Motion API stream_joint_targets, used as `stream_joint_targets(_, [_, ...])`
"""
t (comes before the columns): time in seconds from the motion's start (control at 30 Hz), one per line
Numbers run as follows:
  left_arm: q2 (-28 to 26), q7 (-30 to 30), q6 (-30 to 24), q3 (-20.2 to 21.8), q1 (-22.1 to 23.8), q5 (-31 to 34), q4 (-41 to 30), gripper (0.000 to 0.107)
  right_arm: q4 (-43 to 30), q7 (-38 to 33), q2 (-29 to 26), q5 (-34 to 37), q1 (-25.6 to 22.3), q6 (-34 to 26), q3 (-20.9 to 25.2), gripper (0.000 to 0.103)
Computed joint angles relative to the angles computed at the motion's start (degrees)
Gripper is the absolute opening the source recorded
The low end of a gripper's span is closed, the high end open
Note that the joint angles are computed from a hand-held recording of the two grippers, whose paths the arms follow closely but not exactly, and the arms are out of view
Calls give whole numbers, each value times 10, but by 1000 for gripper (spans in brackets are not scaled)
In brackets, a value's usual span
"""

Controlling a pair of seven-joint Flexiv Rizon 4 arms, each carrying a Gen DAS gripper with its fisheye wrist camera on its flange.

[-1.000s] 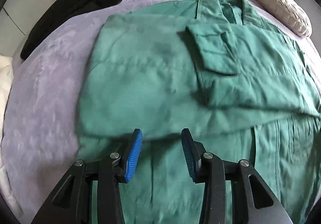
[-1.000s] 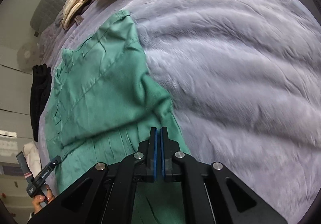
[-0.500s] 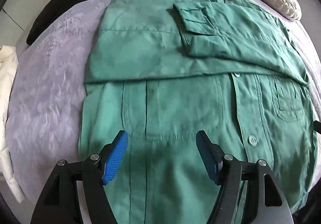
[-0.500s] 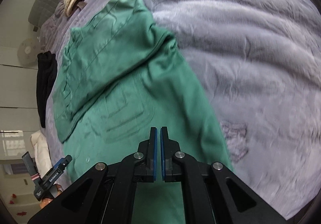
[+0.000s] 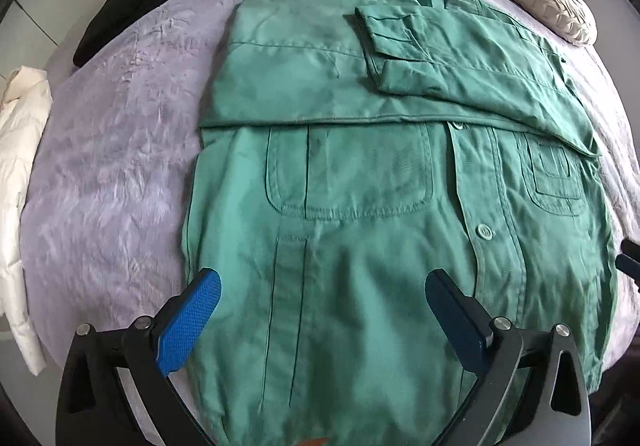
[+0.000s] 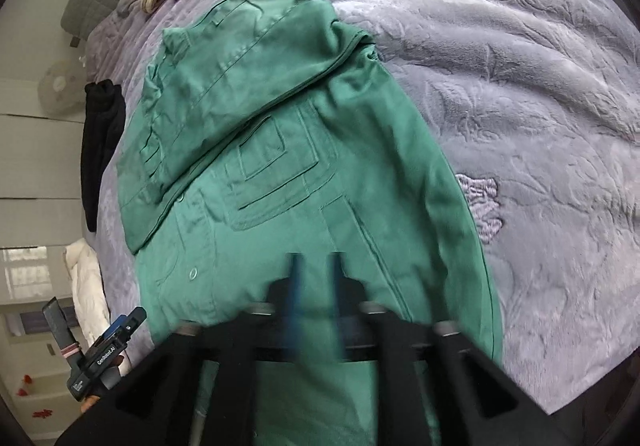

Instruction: Fold large clothes

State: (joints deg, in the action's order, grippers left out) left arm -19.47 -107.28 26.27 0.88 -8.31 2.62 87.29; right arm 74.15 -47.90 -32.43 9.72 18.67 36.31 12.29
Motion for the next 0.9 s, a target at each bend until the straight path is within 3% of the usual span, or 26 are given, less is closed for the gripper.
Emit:
stream_joint_targets(0.03, [-12,16,2,1,11,-5,-10,102,3,3,4,-4,3,2,-2,64])
stream_joint_targets(0.2, [0,26,-11,-3,7,-14,-1,102,3,-10,12,4,1,3,6,66])
stream_joint_targets(0.3, [10,28,-17,-4,5,-18,9,102,8,-14,18,0,6,5,5,84])
stream_joint_targets(0.43, [19,28,-24,-4,3,-18,18,102,25,-20,30,-6,10,21,4,93])
stream_joint_targets(0.5, [23,28,-27,-4,2,-13,21,102,29,-27,33,2,7,24,9,103])
stream_joint_targets(0.9, [34,27,-42,-6,6,-17,34,102,46,-22,43,65,-5,10,22,103])
